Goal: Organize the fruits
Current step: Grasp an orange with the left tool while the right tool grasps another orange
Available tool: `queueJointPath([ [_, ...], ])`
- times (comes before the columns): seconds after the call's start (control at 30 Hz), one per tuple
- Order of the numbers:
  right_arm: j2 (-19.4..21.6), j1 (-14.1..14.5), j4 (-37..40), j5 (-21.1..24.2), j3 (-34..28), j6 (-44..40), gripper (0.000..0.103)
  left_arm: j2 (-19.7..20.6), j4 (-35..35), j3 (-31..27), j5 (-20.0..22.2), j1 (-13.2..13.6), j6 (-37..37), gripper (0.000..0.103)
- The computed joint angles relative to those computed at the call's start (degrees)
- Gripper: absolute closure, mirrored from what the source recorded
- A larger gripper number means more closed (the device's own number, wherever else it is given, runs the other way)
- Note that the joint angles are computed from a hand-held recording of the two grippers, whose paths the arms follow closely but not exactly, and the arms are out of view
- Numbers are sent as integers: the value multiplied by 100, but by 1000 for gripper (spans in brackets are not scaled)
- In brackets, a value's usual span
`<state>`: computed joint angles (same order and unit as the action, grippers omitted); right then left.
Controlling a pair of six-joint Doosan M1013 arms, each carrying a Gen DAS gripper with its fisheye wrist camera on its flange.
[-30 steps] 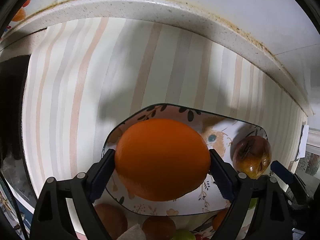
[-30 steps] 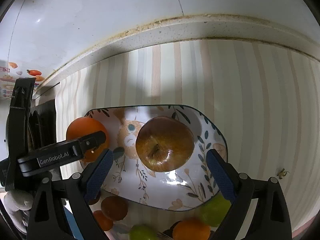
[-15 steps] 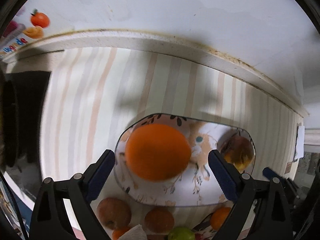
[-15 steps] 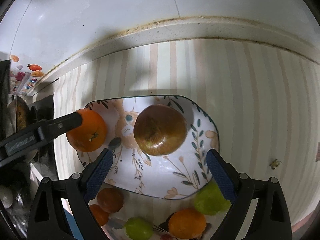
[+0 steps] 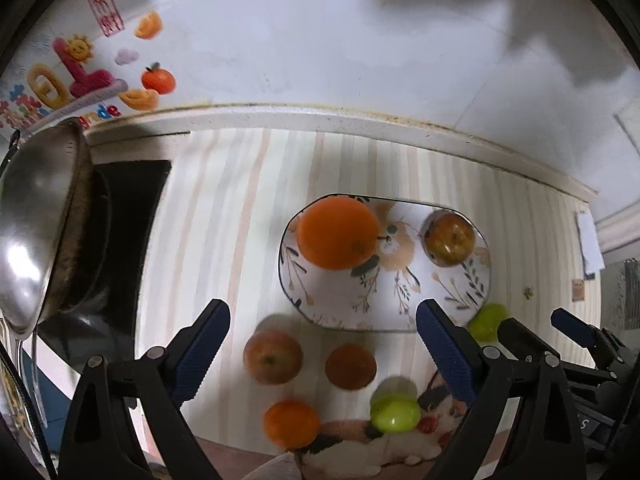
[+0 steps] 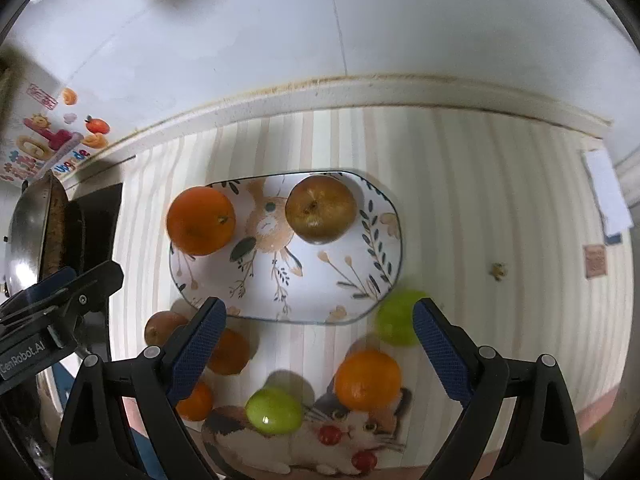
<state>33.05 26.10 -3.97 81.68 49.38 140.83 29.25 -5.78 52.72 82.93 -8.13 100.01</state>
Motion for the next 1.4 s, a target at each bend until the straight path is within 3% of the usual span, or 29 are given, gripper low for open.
queueJointPath([
  [0.23,-460,275,-121,-419,635,653,7,-565,300,917,-464,101,452,8],
  [0.5,-685,154,430,-686,1641,1130,7,-476,544,1625,110,193,440,8],
  [0.7,-564,26,806,-854,1910,954,7,-362,424,1867,281,174,453,8],
  [0.77,-482,23,812,-798,1870,863,15,-355,485,1932,239,138,475,8],
  [0.8,-428,27,801,-726,1831,793,30,-356,529,1960,212,121,482,8],
  [0.83,-381,37,762,-632,1786,755,34,-355,538,1982,200,114,487,8],
  [0.93,-345,86,593,-517,1722,625,35,-345,574,2016,177,106,477,8],
  [1.07,-484,103,818,-533,1885,573,35,-350,620,2058,128,83,528,15],
  [1.2,-700,154,1059,-654,2191,629,35,-317,688,2100,80,68,546,39],
  [1.4,-801,209,1078,-697,2334,713,35,-299,607,2056,33,145,646,41],
])
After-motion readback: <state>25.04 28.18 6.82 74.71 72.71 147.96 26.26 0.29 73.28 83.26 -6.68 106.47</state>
